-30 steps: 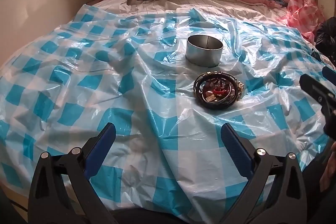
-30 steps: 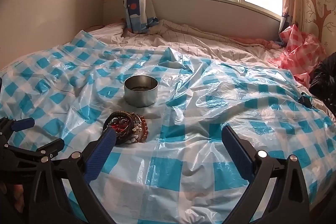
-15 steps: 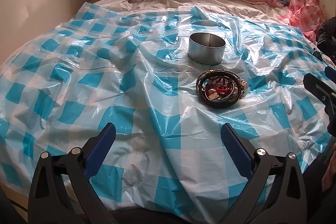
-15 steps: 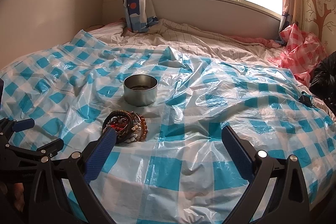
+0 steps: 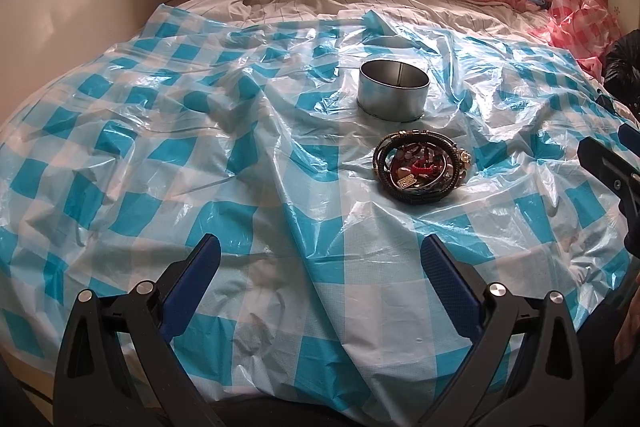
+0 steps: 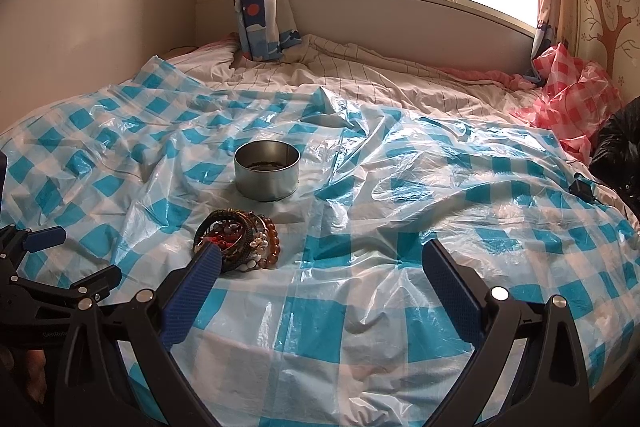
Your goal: Organize jewelry
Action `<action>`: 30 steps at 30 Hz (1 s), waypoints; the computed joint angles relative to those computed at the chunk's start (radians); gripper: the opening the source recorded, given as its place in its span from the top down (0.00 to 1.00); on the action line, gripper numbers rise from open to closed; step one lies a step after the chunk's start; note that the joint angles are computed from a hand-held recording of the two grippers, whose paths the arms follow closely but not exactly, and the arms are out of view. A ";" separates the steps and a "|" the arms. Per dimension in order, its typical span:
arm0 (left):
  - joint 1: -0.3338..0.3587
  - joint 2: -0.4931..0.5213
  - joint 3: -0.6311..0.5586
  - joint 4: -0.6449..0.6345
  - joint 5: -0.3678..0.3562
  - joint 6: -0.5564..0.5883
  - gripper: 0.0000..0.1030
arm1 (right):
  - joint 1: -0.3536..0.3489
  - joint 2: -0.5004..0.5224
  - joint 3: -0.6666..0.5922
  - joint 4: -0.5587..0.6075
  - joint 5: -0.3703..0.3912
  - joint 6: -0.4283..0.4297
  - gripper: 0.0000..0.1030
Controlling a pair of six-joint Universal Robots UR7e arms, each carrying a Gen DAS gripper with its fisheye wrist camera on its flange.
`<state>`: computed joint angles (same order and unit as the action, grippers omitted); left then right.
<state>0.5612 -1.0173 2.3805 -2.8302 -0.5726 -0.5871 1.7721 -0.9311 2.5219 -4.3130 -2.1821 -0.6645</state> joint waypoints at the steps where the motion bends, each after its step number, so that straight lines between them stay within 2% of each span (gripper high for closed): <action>1: 0.000 0.000 0.000 0.001 0.000 0.000 0.06 | -0.001 0.001 0.000 -0.001 0.000 -0.001 0.06; 30: 0.000 0.004 -0.001 -0.007 -0.001 0.003 0.06 | 0.001 -0.002 -0.002 0.005 -0.002 0.000 0.06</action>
<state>0.5613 -1.0138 2.3794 -2.8371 -0.5739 -0.5843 1.7727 -0.9327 2.5204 -4.3085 -2.1841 -0.6642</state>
